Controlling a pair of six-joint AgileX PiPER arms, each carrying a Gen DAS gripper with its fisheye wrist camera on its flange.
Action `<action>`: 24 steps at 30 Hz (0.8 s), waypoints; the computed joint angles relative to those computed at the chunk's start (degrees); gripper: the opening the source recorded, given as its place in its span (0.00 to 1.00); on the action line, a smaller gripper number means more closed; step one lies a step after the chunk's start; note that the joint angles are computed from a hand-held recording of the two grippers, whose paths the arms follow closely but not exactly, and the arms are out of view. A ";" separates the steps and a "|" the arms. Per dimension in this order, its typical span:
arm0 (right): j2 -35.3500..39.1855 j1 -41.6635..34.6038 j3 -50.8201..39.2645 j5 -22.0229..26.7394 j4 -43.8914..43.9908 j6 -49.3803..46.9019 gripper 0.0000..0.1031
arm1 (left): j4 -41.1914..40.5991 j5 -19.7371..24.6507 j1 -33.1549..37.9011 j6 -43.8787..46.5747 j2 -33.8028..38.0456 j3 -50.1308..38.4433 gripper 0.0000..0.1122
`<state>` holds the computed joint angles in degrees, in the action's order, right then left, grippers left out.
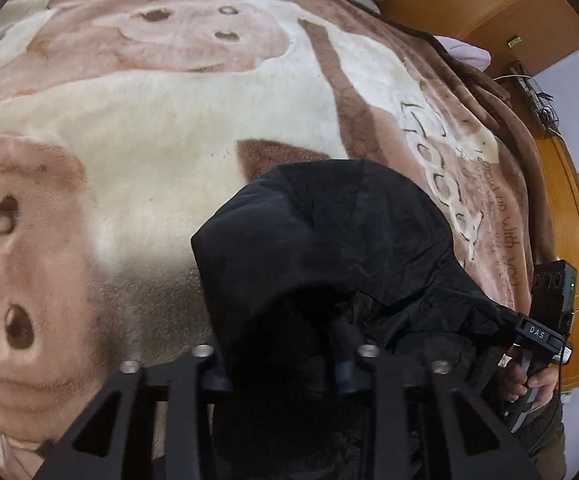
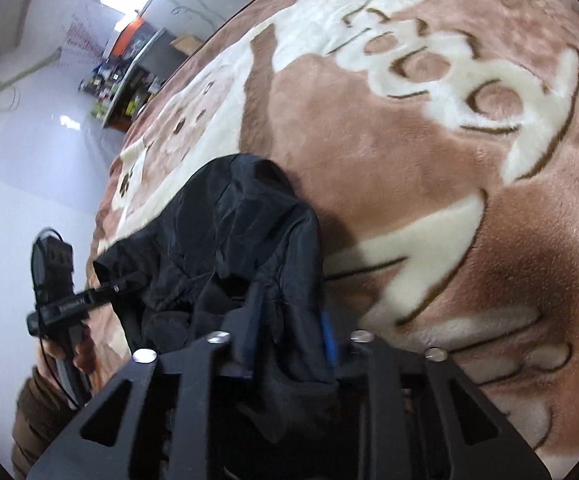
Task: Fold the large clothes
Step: 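Lift the hem with both tools and fold it toward the hood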
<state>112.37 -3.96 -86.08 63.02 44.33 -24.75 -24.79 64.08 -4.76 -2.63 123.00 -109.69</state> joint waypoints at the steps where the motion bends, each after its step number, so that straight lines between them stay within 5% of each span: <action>1: -1.40 0.73 0.60 -0.57 -1.38 0.08 0.12 | 0.13 -0.22 -0.06 0.37 -1.26 1.09 0.21; 8: -13.86 6.47 7.51 -10.36 -12.00 1.16 0.07 | 1.46 -10.02 -2.41 4.97 -15.48 14.81 0.17; 16: -38.59 7.89 25.51 -19.20 -15.50 -5.37 0.07 | -1.17 -22.61 -5.27 12.47 -38.27 38.14 0.17; 24: -58.29 21.56 38.91 -25.52 -39.27 9.15 0.07 | 14.09 -28.14 -15.26 -1.20 -56.45 54.58 0.17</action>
<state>54.08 17.60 -47.17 37.50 5.06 -15.60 -10.71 35.95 -20.02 -3.83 66.55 -55.10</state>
